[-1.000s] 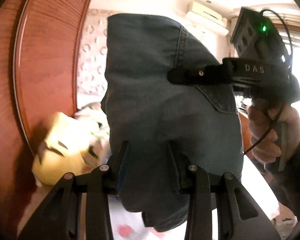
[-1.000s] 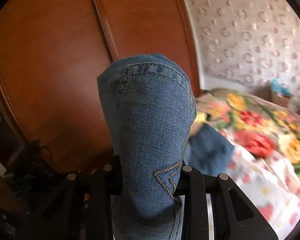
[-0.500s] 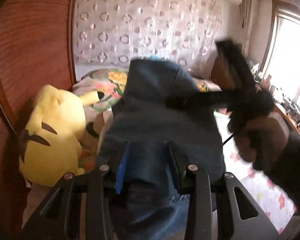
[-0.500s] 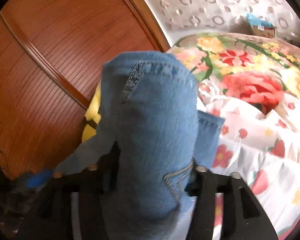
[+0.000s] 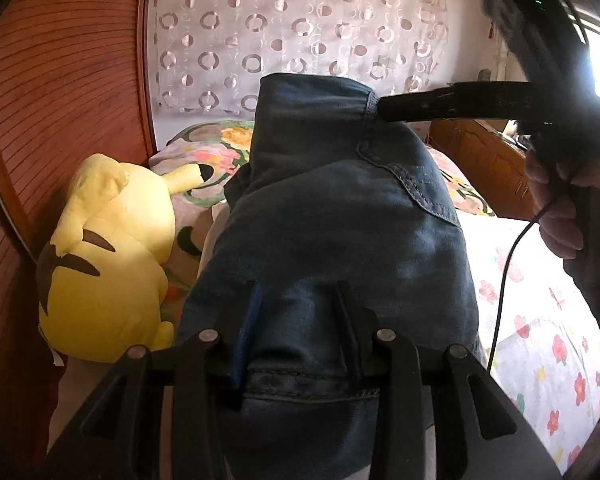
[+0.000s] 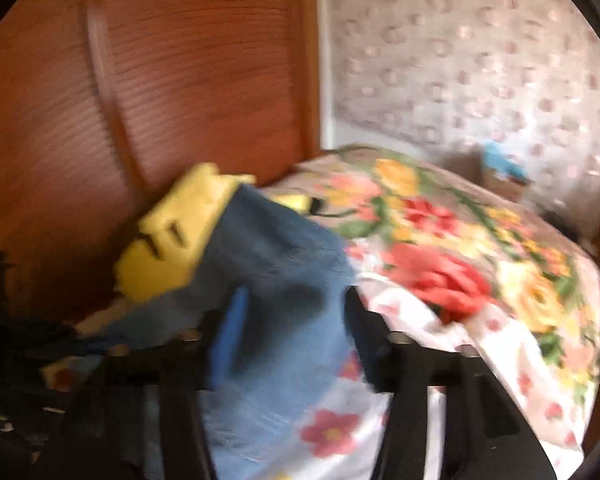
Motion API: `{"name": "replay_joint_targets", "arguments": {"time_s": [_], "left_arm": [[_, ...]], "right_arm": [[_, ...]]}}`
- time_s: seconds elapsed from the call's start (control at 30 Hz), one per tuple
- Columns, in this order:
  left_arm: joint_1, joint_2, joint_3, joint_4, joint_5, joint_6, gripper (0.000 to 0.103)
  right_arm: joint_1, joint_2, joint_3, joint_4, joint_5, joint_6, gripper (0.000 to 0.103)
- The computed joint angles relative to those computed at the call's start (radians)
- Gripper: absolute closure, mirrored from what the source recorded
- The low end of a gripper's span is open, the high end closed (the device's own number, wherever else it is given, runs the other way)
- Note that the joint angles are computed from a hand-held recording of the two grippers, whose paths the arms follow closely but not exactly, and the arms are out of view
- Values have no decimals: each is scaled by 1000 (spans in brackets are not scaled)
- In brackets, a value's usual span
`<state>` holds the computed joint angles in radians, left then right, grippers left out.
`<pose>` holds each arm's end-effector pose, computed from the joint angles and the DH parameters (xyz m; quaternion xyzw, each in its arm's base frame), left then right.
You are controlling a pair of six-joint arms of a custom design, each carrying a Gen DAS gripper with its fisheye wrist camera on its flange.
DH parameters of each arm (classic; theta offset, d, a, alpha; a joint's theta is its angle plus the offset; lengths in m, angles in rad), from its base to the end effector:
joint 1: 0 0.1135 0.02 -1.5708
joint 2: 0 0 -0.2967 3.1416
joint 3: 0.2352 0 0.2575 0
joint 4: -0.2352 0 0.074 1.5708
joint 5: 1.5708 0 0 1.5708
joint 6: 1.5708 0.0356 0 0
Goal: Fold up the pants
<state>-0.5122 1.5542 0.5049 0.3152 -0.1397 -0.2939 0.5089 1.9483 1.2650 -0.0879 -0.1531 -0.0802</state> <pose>0.2404 -0.1295 0.1497 0.0711 0.9092 -0.1003 0.3978 0.3814 0.2190 0.2016 -0.2951 0.8702 0.1514 0.3642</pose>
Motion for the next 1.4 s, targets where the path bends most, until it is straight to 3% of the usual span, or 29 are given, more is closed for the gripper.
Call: {"name": "replay_joint_targets", "arguments": {"time_s": [0.07, 0.2, 0.3, 0.57, 0.73, 1.03, 1.23, 1.33, 1.4], "left_arm": [[2, 0, -17, 17, 1, -6, 67], [6, -37, -36, 18, 18, -26, 67], [-22, -83, -22, -46, -15, -28, 67], [-210, -326, -15, -241, -184, -71, 67], [-433, -441, 35, -414, -366, -152, 67], [-783, -443, 171, -673, -659, -349, 67], [-940, -378, 255, -805, -780, -489, 67], [-998, -346, 283, -838, -815, -528, 67], [-1035, -326, 301, -853, -827, -557, 66]], "right_arm": [[21, 55, 41, -11, 67, -27, 83], [10, 149, 103, -36, 90, 21, 83], [3, 80, 31, 1, 74, 68, 83], [25, -385, -343, 81, 116, 125, 83], [77, -669, -482, -3, 191, 155, 81], [221, -1093, -622, -210, 377, 246, 60], [374, -1303, -654, -374, 557, 328, 57], [524, -1368, -654, -479, 716, 407, 54], [649, -1411, -653, -571, 847, 499, 44]]}}
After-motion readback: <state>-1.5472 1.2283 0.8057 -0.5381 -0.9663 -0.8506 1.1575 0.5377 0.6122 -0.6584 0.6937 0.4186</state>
